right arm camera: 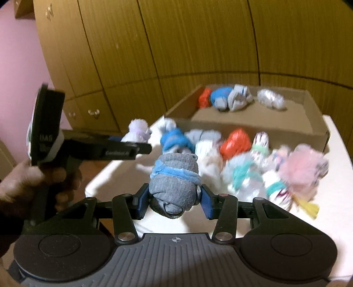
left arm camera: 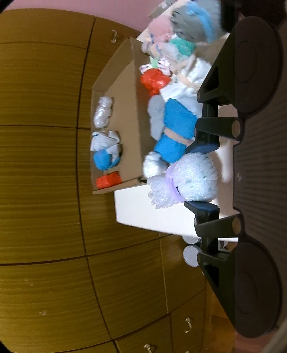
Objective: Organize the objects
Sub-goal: 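Carry both bundles into the box and open both tools to release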
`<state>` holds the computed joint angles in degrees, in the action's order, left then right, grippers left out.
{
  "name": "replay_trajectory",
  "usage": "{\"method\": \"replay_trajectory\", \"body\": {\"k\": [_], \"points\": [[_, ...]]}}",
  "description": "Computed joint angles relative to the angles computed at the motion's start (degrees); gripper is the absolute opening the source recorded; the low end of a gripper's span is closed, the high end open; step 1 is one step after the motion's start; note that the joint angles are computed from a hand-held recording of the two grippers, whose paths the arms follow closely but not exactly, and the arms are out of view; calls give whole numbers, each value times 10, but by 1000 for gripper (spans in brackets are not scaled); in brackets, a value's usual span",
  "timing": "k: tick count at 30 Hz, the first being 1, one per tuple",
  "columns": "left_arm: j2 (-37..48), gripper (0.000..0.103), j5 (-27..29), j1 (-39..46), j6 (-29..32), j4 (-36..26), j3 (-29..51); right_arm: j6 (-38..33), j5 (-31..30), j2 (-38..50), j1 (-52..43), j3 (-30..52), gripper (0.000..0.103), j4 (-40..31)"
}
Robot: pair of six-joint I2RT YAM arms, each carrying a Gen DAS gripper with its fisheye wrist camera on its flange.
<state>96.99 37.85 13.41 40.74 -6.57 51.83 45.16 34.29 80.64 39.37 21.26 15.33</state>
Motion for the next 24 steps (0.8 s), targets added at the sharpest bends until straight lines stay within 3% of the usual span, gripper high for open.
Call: {"method": "replay_trajectory", "body": {"k": [7, 13, 17, 24], "points": [[-44, 39, 32, -14, -10, -63, 30, -46, 8, -182, -42, -21, 54, -119], [-49, 39, 13, -125, -75, -84, 96, -204, -83, -328, -247, -7, 54, -218], [25, 39, -20, -237, -145, -114, 209, -330, -225, -295, -454, 28, 54, -198], [268, 39, -77, -380, -234, -191, 500, -430, -345, -176, -632, 82, 54, -141]]}}
